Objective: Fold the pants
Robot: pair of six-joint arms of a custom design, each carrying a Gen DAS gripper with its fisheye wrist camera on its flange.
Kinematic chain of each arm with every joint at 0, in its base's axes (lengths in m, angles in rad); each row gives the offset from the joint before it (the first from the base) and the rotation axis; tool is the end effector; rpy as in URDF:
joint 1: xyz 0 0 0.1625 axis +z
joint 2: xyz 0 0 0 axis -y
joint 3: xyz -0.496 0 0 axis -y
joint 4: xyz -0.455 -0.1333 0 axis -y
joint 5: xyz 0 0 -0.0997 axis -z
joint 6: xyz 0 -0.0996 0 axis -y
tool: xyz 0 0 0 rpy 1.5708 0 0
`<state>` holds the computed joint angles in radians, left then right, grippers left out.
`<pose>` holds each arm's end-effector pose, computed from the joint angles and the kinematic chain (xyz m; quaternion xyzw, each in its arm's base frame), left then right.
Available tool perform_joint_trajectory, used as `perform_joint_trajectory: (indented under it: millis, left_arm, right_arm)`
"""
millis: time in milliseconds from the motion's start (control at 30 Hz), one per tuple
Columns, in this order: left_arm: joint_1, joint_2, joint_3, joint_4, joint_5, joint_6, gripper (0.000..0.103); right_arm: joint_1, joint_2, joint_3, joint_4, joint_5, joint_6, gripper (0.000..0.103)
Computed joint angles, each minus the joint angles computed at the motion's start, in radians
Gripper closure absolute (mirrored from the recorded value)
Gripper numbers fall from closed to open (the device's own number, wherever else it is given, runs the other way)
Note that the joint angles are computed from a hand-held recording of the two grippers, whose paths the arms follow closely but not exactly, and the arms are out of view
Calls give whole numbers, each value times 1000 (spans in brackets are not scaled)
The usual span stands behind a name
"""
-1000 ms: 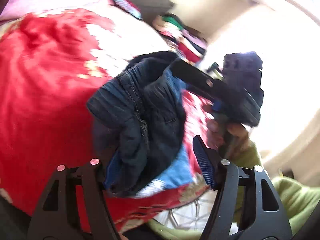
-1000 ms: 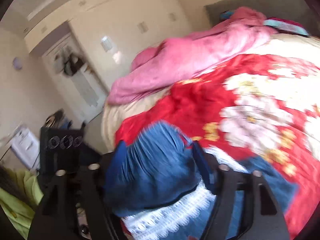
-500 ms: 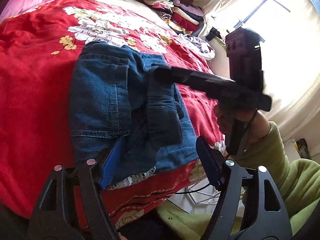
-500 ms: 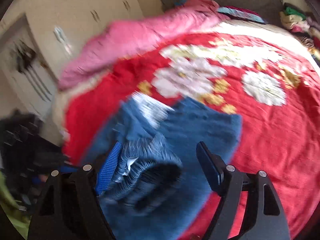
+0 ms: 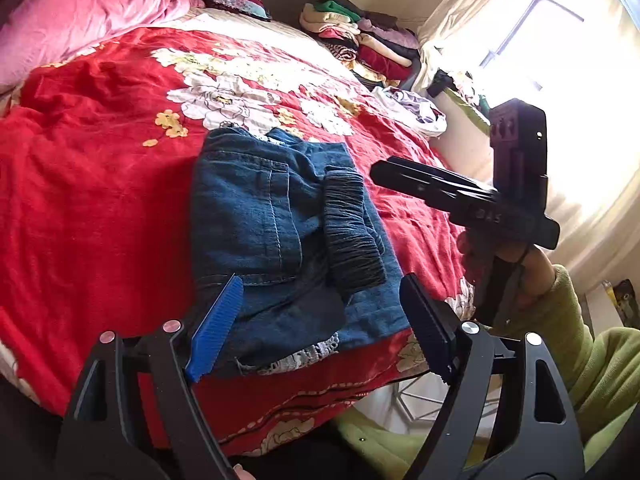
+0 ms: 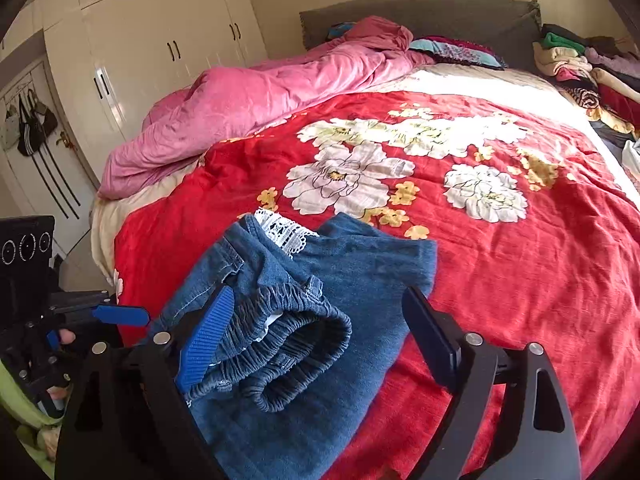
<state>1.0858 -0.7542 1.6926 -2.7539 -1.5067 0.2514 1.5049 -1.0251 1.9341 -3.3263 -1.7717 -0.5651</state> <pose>-0.2267 -0.7297 0.0628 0.3534 0.9269 -0.1249 0.0174 0.0687 -0.6822 0.2375 0.1842 -0.8892 0.3601 0.2137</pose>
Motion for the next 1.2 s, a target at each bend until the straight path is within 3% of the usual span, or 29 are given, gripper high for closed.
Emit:
perform_joint_trajectory:
  millis: [167,500,800,1000,1167,1200]
  left_arm:
    - [-3,-6,3,-18,14,1,25]
    - [-3,-7,0,-41,65,-11,20]
    - [6,2,-23,-50,118,-30,19]
    - [14,16,-72,-38,164,-37,19]
    - [18,43,-138,12,155,-41,40]
    - [16,53,-155,32,149,-32,50]
  right_arm:
    - [11,-18,39,-70,-12,-17,8]
    - [36,-56,119,-152,-45,-102,8]
    - [56,-62,181,-149,-41,-171,8]
    - [76,-43,197,-88,-12,-233,8]
    - [99,-12,183,-35,8,-281,8]
    - [104,-4,181,-37,13,-294,9]
